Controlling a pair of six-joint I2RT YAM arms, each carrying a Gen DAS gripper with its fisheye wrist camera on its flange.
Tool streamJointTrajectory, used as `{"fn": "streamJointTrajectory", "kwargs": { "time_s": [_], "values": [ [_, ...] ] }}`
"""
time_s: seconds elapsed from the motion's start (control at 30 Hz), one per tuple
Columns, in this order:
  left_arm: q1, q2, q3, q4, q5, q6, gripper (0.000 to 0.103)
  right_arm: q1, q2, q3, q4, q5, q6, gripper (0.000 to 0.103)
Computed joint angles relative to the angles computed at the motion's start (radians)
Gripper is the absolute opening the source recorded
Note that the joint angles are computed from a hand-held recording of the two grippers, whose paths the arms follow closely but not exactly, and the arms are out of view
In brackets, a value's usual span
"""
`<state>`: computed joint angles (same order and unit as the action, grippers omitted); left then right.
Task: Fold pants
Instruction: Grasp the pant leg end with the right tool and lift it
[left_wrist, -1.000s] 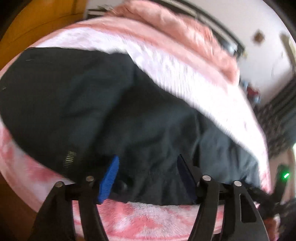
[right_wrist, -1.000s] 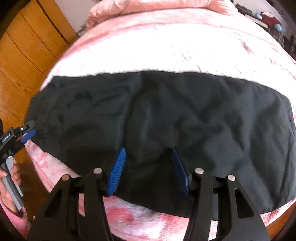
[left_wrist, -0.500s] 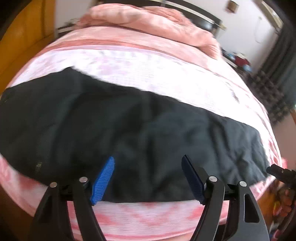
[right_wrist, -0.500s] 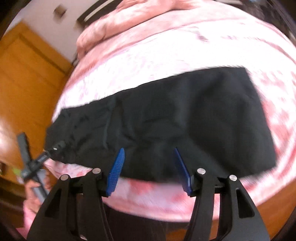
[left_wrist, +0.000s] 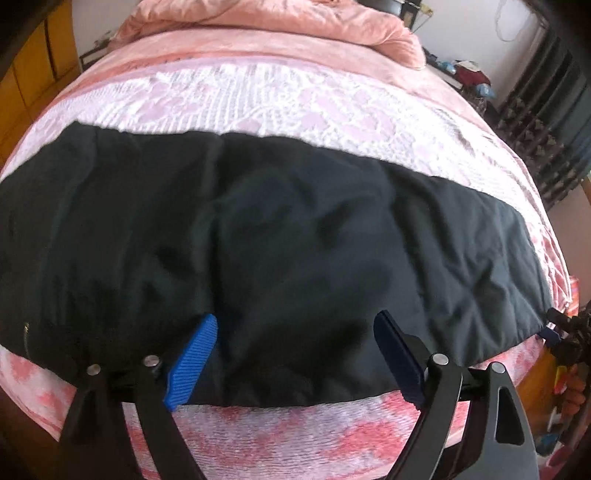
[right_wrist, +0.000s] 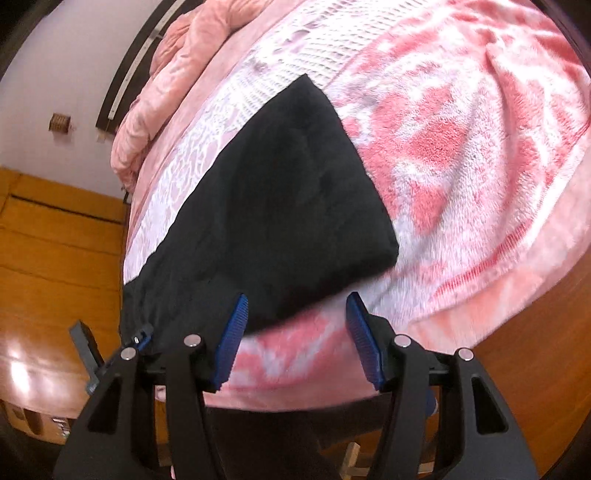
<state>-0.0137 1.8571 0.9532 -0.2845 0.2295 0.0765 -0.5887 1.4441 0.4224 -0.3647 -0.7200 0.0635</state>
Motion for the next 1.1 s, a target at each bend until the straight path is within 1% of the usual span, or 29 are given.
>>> {"fn": "streamJointTrajectory", "kwargs": {
  "time_s": [0.1,0.17,0.23,0.27,0.33,0.37,0.4,0.43,0.53,0.57,0.6,0.63,0.73,0.8,0.9,0.93,1.03,1.07,1.1],
  "values": [
    [0.031,0.003,-0.010,0.001,0.024,0.025,0.088,0.011,0.079,0.012,0.087,-0.013,0.065,0.056],
    [0.030,0.004,-0.014,0.005,0.021,0.032,0.088,0.006,0.091,0.016,0.114,-0.036,0.077,0.054],
    [0.027,0.005,-0.015,0.006,0.017,0.033,0.089,0.008,0.068,0.015,0.128,-0.046,0.081,0.045],
    [0.025,0.006,-0.013,0.005,0.015,0.031,0.091,0.010,0.062,0.016,0.143,-0.060,0.091,0.044],
    [0.022,0.008,-0.013,0.008,0.013,0.027,0.092,0.007,0.097,0.022,0.206,-0.115,0.130,0.044],
    [0.021,0.009,-0.014,0.011,0.010,0.025,0.092,0.015,0.122,0.033,0.222,-0.111,0.150,0.047],
    [0.021,0.010,-0.015,0.014,0.010,0.024,0.093,0.029,0.163,0.050,0.230,-0.092,0.169,0.053],
    [0.022,0.010,-0.015,0.014,0.011,0.024,0.093,0.030,0.190,0.051,0.237,-0.087,0.164,0.053],
    [0.036,0.005,-0.010,-0.003,0.031,0.033,0.093,0.093,0.243,0.064,0.305,-0.037,0.210,0.053],
    [0.045,0.000,-0.009,-0.010,0.039,0.036,0.092,0.107,0.239,0.065,0.311,-0.028,0.217,0.051],
    [0.054,-0.012,-0.008,-0.015,0.031,0.034,0.092,0.127,0.230,0.064,0.332,-0.016,0.232,0.036],
    [0.058,-0.028,-0.018,-0.003,0.009,0.029,0.092,0.134,0.226,0.067,0.335,-0.015,0.234,0.020],
    [0.089,-0.078,-0.044,0.043,-0.034,0.042,0.092,0.144,0.165,0.089,0.295,-0.029,0.224,0.014],
    [0.106,-0.073,-0.028,0.033,-0.031,0.047,0.092,0.149,0.094,0.105,0.250,-0.021,0.208,0.013],
    [0.120,-0.042,-0.003,0.018,-0.012,0.041,0.092,0.121,-0.003,0.124,0.195,-0.048,0.206,0.012],
    [0.119,-0.029,0.003,0.018,-0.010,0.041,0.092,0.112,-0.036,0.130,0.177,-0.035,0.205,0.012],
    [0.099,0.032,0.009,0.034,-0.007,0.043,0.092,0.089,-0.040,0.145,0.164,0.036,0.213,0.012],
    [0.095,0.048,0.003,0.049,-0.001,0.053,0.092,0.071,-0.010,0.149,0.166,0.057,0.214,0.012],
    [0.079,0.051,-0.019,0.088,-0.024,0.057,0.095,0.055,0.041,0.158,0.168,0.074,0.219,0.012]
  ]
}}
